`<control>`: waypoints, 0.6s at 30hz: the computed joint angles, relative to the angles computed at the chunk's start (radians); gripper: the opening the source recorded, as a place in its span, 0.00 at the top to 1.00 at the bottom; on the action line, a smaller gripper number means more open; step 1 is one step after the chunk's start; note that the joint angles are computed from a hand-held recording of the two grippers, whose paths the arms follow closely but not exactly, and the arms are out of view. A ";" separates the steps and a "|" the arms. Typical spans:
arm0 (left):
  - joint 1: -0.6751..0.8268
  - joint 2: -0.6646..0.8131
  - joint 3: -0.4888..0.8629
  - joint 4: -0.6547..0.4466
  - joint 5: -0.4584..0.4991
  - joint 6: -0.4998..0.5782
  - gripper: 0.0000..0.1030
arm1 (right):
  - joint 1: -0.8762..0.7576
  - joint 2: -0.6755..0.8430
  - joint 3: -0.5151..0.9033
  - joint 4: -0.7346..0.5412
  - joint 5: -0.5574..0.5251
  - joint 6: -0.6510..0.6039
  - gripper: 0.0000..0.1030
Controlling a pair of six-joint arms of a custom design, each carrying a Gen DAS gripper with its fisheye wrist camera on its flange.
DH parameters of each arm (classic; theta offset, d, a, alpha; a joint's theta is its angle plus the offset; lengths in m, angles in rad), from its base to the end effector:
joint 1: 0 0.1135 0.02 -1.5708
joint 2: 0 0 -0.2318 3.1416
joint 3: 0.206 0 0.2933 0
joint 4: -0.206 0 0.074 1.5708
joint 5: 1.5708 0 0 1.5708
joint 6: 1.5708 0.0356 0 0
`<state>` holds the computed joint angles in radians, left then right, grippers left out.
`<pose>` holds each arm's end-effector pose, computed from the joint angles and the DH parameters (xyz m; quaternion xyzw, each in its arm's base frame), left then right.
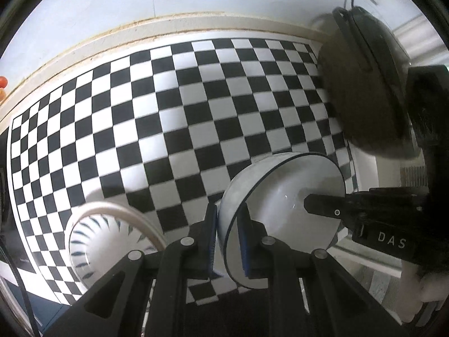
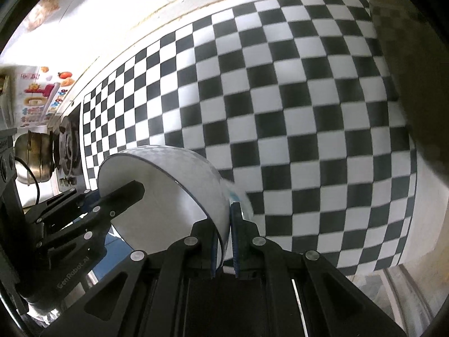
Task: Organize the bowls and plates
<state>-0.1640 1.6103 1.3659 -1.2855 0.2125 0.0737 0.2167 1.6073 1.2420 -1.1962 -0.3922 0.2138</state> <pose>0.3211 -0.0607 0.2252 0.1200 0.9869 -0.1068 0.0155 0.3087 0.0819 0.1917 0.0023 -0.9808 -0.1913 0.0372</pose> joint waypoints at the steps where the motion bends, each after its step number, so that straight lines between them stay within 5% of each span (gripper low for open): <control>1: 0.002 -0.022 -0.025 0.000 -0.003 0.011 0.88 | 0.007 -0.012 -0.018 0.007 -0.001 0.005 0.91; 18: 0.031 -0.070 -0.192 0.038 0.002 0.037 0.88 | 0.067 -0.049 -0.211 0.114 -0.024 0.057 0.91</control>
<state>-0.1331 1.5399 1.1740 -1.2474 0.2145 0.1103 0.2839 1.5582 1.0308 -1.0822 -0.4159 0.2710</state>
